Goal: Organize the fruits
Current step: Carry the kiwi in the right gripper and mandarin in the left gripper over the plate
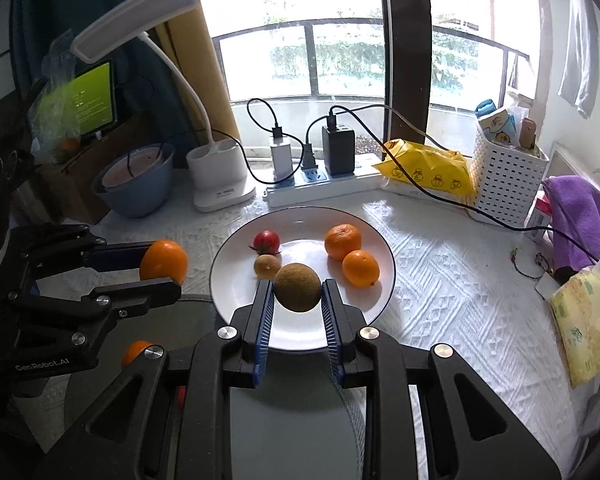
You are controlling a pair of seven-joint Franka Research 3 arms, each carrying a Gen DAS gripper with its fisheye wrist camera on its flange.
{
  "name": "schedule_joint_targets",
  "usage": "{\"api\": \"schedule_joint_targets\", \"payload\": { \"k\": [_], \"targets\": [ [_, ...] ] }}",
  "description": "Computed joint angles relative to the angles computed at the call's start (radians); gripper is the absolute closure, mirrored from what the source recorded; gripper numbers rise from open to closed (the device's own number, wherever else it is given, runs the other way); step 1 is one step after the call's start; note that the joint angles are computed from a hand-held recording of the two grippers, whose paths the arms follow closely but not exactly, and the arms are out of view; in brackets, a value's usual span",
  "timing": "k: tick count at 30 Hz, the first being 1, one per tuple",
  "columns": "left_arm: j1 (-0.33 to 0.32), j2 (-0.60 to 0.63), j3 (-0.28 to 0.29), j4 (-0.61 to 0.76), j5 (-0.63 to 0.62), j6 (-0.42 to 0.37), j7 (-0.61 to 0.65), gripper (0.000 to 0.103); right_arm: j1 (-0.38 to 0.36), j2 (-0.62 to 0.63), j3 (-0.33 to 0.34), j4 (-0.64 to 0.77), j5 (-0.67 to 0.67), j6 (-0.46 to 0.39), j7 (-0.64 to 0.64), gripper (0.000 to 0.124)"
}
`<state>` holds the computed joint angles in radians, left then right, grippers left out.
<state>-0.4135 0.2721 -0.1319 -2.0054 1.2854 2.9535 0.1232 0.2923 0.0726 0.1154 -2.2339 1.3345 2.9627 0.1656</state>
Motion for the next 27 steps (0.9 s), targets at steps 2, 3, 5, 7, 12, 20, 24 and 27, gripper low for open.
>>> {"api": "schedule_joint_targets", "payload": {
  "k": [2, 3, 5, 7, 12, 20, 24, 27],
  "targets": [
    [0.009, 0.023, -0.002, 0.022, -0.03, 0.001, 0.036, 0.069, -0.002, 0.022, -0.002, 0.02, -0.022, -0.002, 0.02, 0.098],
    [0.014, 0.034, -0.004, 0.031, -0.057, 0.002, 0.064, 0.069, -0.004, 0.034, -0.001, 0.03, -0.035, -0.001, 0.031, 0.098],
    [0.014, 0.051, 0.003, 0.048, -0.088, 0.008, 0.102, 0.069, -0.011, 0.053, 0.002, 0.048, -0.058, -0.005, 0.05, 0.098],
    [0.017, 0.072, 0.007, 0.071, -0.131, 0.009, 0.161, 0.069, -0.019, 0.071, 0.007, 0.063, -0.077, -0.008, 0.065, 0.098],
    [0.015, 0.122, 0.032, 0.129, -0.223, 0.031, 0.274, 0.069, -0.038, 0.115, 0.024, 0.103, -0.119, -0.016, 0.106, 0.098],
    [0.017, 0.229, 0.062, 0.213, -0.388, 0.09, 0.407, 0.069, -0.073, 0.184, 0.06, 0.169, -0.158, -0.015, 0.139, 0.098],
    [0.025, 0.271, 0.047, 0.242, -0.482, 0.092, 0.497, 0.069, -0.083, 0.22, 0.068, 0.196, -0.182, -0.005, 0.166, 0.098],
    [0.023, 0.292, 0.044, 0.261, -0.541, 0.089, 0.546, 0.069, -0.093, 0.246, 0.073, 0.216, -0.222, -0.01, 0.203, 0.098]
  ]
}}
